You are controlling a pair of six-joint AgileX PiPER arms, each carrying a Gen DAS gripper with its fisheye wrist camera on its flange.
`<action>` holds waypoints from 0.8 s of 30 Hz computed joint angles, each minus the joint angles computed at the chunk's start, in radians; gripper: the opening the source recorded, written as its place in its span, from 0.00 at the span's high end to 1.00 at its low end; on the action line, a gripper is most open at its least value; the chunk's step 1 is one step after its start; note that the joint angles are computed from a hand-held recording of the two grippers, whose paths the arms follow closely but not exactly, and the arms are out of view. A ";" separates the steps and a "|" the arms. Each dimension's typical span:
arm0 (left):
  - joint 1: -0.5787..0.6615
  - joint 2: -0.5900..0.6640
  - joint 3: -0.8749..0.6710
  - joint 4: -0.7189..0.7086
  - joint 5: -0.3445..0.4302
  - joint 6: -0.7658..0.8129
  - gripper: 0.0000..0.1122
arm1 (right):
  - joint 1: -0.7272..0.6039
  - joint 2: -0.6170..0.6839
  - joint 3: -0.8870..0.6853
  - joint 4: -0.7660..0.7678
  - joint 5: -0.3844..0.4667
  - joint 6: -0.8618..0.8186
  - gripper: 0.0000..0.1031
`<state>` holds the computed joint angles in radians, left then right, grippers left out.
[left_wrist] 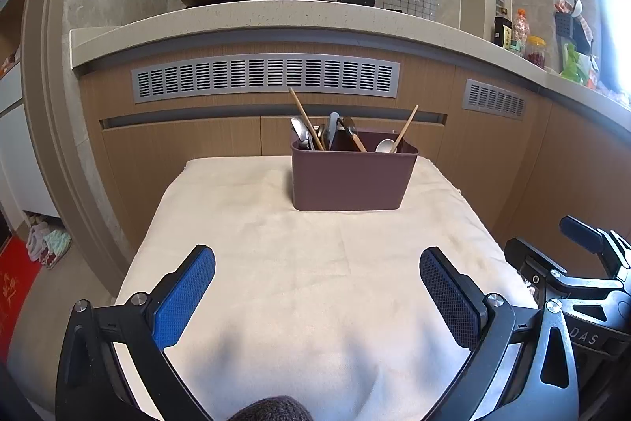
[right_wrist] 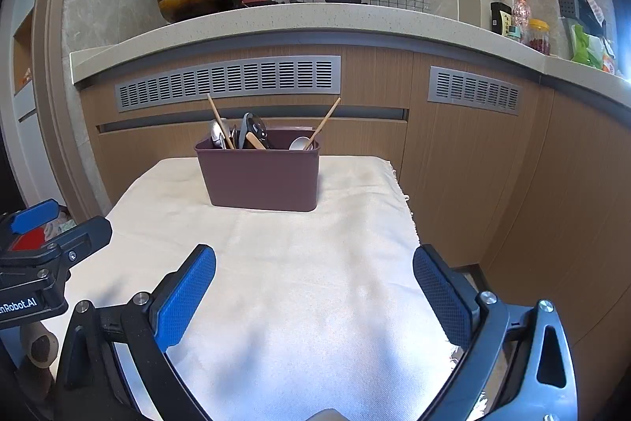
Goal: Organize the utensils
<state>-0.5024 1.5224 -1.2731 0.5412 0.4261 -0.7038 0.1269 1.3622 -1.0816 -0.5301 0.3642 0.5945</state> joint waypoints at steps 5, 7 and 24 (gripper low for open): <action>-0.001 0.000 0.000 -0.003 0.000 0.003 0.08 | -0.002 -0.001 0.000 0.001 -0.003 0.001 0.03; -0.004 0.001 0.002 0.003 -0.001 -0.003 0.08 | -0.004 -0.002 0.000 0.001 -0.004 0.001 0.03; -0.010 0.000 0.005 0.002 0.004 0.001 0.08 | -0.016 -0.015 0.003 0.016 -0.009 -0.015 0.03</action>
<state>-0.5123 1.5226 -1.2685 0.5433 0.4298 -0.7028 0.1112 1.3469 -1.0784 -0.5136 0.3548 0.5797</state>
